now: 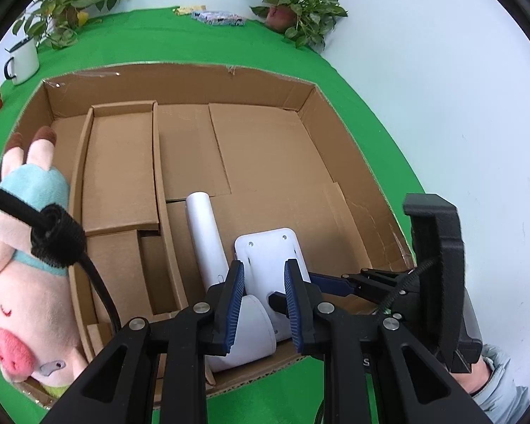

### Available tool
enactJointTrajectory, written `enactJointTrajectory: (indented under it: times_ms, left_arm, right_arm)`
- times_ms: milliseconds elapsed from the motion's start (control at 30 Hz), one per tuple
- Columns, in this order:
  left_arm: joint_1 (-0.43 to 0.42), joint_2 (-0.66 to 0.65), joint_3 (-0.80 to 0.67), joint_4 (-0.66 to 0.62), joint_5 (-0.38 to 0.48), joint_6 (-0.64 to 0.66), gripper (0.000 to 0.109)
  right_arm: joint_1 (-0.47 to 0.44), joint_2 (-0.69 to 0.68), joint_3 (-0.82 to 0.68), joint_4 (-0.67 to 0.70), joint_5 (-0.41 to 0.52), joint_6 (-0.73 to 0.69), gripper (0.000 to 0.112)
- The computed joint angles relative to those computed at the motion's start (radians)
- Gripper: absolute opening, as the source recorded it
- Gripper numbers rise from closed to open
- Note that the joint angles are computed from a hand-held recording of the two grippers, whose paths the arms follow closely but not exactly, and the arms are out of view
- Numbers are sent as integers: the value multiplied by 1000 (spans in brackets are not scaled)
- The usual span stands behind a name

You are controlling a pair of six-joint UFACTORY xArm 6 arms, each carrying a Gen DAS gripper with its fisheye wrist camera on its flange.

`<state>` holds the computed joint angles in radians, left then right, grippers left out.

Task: Organize objects
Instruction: 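Open the right gripper and withdraw it from the box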

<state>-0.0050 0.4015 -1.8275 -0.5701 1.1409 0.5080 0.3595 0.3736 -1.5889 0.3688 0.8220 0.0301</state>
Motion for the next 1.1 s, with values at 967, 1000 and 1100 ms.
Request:
enactJointTrajectory:
  times_ms: [967,1000,1100]
  left_arm:
    - [-82,-762,1055,477,-1038,-317,102]
    - [-83,-780,1067,471,-1025,-316,102]
    - [-83,-823,1096,475,-998,-332,102]
  right_arm:
    - [117,-554,635,-1245,-449,981,84]
    - [117,-565,643,-1284,-458,1013,84]
    - [117,-578,648,-1325,-464,1037,84]
